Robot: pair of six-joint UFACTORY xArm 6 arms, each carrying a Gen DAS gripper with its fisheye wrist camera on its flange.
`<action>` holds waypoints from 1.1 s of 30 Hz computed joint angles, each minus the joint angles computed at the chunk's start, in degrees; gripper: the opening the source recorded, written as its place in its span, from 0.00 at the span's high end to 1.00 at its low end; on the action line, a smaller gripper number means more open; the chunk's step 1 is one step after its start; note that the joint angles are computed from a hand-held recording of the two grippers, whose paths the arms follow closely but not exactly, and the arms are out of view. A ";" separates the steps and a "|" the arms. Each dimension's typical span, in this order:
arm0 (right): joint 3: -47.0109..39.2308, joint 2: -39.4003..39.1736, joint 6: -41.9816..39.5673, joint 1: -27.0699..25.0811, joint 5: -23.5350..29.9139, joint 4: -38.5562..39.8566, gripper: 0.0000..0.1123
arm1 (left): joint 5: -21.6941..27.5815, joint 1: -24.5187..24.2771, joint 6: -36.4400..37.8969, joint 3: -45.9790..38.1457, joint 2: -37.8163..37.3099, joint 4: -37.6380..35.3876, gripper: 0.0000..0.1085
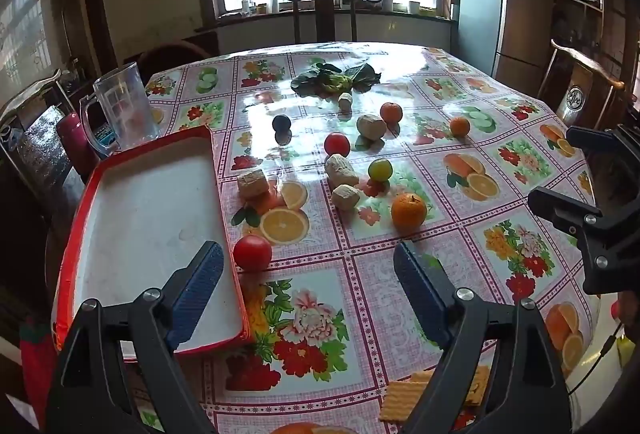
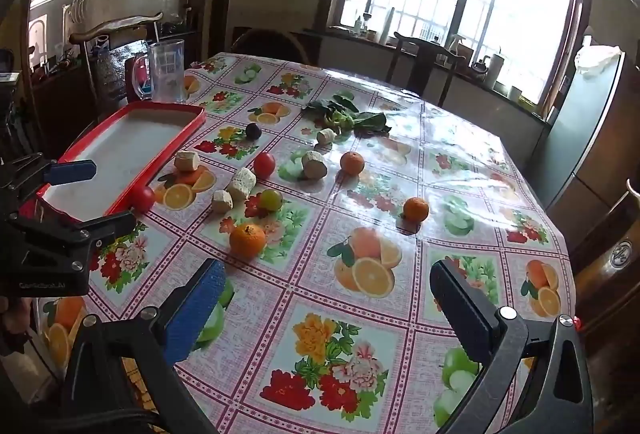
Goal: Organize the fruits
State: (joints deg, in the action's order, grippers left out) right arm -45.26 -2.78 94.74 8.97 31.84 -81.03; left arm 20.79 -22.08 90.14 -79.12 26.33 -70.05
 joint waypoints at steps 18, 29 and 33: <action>-0.50 1.50 0.98 -0.74 -1.06 -0.30 0.08 | 0.68 0.17 -0.91 -1.04 1.26 1.02 0.19; -0.74 2.24 3.64 -1.88 -3.43 -2.46 0.08 | 0.29 -0.10 -2.47 -1.75 2.06 3.27 0.19; -1.29 3.39 2.40 -2.88 -5.50 -1.96 0.10 | 0.56 -0.25 -3.74 -2.81 3.00 4.81 0.19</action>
